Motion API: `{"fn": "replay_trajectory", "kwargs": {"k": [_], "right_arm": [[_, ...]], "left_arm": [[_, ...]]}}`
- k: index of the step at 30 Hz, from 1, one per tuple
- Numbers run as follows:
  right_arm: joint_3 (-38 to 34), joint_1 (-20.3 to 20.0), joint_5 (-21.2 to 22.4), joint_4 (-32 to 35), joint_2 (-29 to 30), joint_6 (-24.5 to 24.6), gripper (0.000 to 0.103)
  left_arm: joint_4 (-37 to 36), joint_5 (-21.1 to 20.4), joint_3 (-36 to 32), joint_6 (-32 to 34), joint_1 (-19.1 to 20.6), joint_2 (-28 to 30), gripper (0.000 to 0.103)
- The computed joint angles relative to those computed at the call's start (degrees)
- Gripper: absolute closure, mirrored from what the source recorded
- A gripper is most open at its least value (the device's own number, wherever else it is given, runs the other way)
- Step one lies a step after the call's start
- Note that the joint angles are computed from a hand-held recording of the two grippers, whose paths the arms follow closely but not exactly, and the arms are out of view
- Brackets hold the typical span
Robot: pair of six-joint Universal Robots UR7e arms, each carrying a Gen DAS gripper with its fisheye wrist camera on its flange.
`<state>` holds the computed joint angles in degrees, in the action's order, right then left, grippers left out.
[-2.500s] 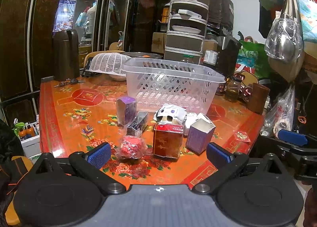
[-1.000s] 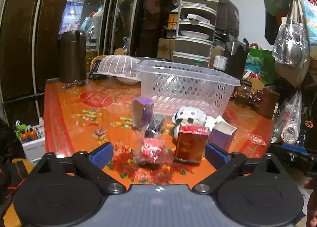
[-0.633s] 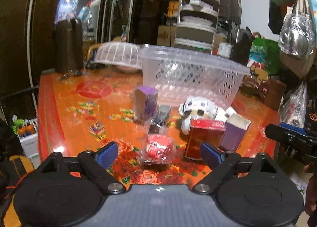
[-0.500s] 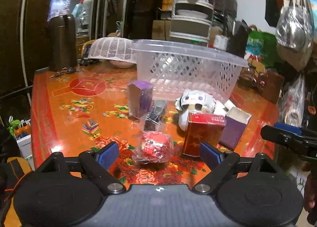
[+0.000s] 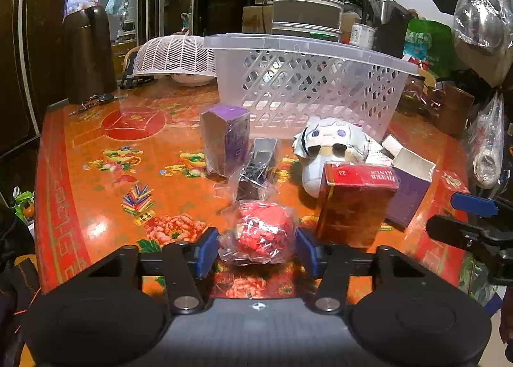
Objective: Organize objects
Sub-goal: 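Grasp the red wrapped candy bag with left tool while right tool grasps the purple carton, then carry the red bag and purple carton over the clear basket with both tools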
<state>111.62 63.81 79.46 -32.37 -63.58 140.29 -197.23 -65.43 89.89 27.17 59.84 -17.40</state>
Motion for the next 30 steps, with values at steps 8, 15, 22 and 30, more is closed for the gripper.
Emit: {"fn": "replay_trajectory", "kwargs": {"k": [8, 15, 22, 30], "right_arm": [[-3.06, 1.94, 3.73, 1.14, 2.41, -3.2, 0.026], [-4.43, 2.86, 5.16, 1.36, 3.74, -4.94, 0.036], [-3.94, 2.85, 5.24, 0.83, 3.51, -5.36, 0.057], [-0.87, 1.88, 2.39, -1.41, 0.65, -4.53, 0.057]], "left_arm": [[1.26, -0.63, -2.36, -0.47, 0.36, 0.88, 0.053], [1.89, -0.27, -3.58, 0.34, 0.31, 1.53, 0.052], [2.16, -0.25, -3.73, 0.15, 0.41, 1.58, 0.05], [-2.33, -2.4, -1.57, -0.25, 0.7, 0.95, 0.056]]}}
